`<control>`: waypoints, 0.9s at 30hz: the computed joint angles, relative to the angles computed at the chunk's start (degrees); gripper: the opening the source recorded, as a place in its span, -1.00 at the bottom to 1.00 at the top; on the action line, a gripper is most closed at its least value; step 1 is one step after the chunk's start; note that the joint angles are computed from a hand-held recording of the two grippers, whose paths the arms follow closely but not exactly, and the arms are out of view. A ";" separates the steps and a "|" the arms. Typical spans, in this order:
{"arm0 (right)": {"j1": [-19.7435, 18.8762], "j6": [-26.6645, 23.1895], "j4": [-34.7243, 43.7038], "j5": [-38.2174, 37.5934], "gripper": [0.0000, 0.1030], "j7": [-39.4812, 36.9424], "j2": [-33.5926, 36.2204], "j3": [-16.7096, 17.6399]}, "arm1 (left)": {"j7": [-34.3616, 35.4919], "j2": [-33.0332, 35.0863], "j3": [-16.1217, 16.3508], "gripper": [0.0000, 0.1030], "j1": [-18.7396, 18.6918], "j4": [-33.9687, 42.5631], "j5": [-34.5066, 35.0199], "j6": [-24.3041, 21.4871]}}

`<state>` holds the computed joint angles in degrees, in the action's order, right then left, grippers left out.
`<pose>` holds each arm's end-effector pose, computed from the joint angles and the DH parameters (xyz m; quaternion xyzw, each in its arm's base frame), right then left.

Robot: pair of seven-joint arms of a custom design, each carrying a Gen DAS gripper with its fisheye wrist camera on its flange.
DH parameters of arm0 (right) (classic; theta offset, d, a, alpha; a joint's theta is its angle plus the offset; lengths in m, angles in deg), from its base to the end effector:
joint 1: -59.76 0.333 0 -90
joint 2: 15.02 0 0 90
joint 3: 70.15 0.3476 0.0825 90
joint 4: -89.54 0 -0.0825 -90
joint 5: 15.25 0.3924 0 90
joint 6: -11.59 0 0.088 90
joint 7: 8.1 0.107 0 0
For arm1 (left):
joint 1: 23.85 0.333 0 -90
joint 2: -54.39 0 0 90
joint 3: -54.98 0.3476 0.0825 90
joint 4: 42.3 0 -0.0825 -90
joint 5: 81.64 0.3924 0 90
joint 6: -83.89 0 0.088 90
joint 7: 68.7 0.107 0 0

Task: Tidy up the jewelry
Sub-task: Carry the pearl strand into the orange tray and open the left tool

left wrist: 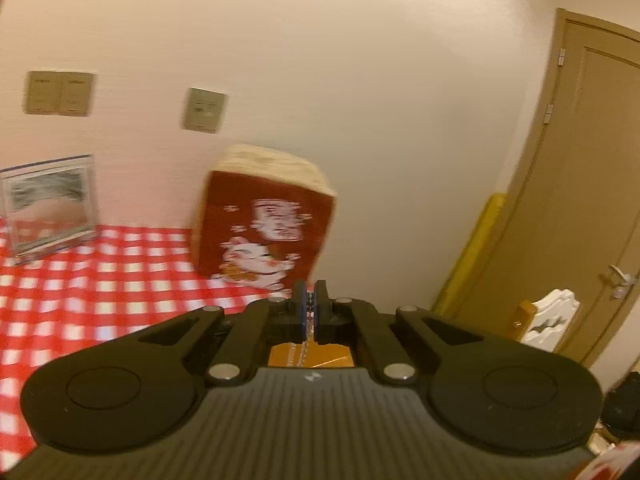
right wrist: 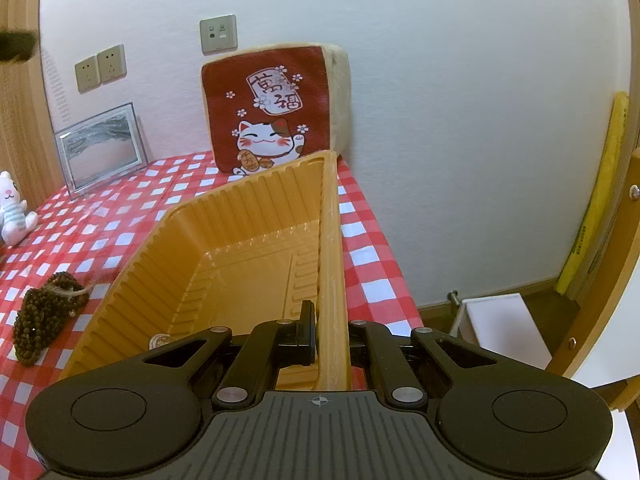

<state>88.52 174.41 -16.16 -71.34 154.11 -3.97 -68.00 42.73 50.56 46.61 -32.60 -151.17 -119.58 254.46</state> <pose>0.5472 0.3763 0.5242 -0.6611 0.5936 -0.2592 0.3787 0.5752 -0.1360 0.6848 -0.5606 0.6139 -0.5058 0.2302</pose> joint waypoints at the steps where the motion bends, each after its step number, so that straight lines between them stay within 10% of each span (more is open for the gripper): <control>1: 0.05 -0.05 0.04 -0.05 -0.90 0.09 0.02 0.00 | 0.26 1.00 -0.19 -0.97 -0.29 0.85 -0.29 -0.04; 16: 0.00 -0.14 0.19 0.92 -0.90 -0.24 0.14 0.12 | -6.82 7.87 -3.74 -0.97 0.23 -1.71 -1.46 -11.25; 27: -0.01 0.35 0.10 1.17 -0.90 -0.71 0.16 -0.11 | -11.32 3.20 -2.75 -0.55 -0.29 -7.59 2.48 -10.29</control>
<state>88.51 174.76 -16.06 -70.18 153.39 -3.81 -68.11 31.41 53.76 43.86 -32.89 -158.76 -117.10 244.16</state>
